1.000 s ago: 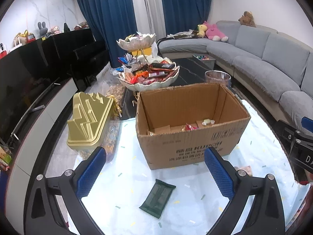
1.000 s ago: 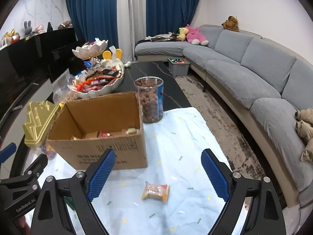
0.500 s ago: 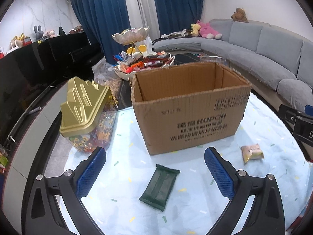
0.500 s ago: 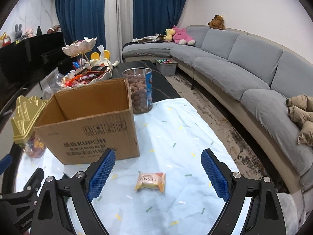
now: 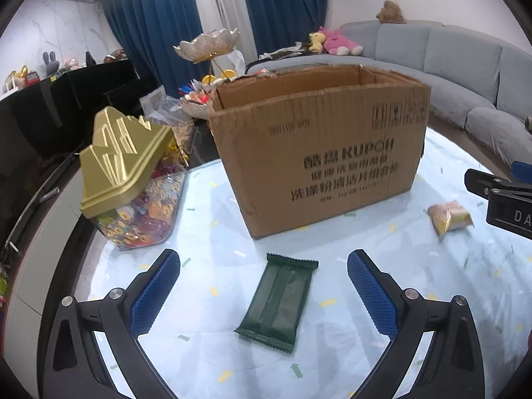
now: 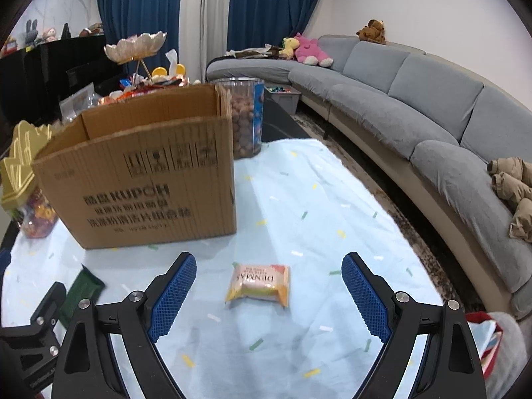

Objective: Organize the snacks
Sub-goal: 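Move both tools back toward the dark green packet and beige DENMAS packet, then grasp the dark green packet with the left tool while the right tool grasps the beige DENMAS packet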

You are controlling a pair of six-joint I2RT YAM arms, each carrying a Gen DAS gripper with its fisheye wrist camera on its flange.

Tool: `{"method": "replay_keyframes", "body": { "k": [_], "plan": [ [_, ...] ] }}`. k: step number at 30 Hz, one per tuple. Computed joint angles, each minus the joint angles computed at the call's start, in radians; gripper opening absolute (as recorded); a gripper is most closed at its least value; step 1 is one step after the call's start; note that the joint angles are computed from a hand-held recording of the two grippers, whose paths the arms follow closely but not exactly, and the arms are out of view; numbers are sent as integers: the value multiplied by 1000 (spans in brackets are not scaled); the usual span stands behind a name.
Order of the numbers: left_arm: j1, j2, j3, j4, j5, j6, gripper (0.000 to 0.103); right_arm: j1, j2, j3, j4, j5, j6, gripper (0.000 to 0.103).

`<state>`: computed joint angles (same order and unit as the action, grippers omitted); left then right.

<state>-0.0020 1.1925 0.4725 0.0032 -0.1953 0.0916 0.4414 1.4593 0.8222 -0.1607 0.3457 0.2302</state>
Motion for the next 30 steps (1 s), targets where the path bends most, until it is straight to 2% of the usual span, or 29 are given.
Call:
{"method": "replay_keyframes", "body": {
  "k": [7, 18, 22, 27, 30],
  "plan": [
    [11, 92, -25, 97, 16, 36, 102, 22, 56, -45, 88, 29, 7, 90],
    [8, 268, -8, 198, 36, 32, 102, -4, 166, -26, 134, 26, 17, 90],
    [19, 306, 2, 212, 58, 27, 102, -10, 205, -12, 146, 17, 7, 90],
    [49, 348, 41, 177, 91, 14, 101, -18, 241, 9, 155, -3, 0, 90],
    [60, 387, 76, 144, 110, 10, 91, -26, 263, 27, 149, -18, 5, 90]
  ]
}}
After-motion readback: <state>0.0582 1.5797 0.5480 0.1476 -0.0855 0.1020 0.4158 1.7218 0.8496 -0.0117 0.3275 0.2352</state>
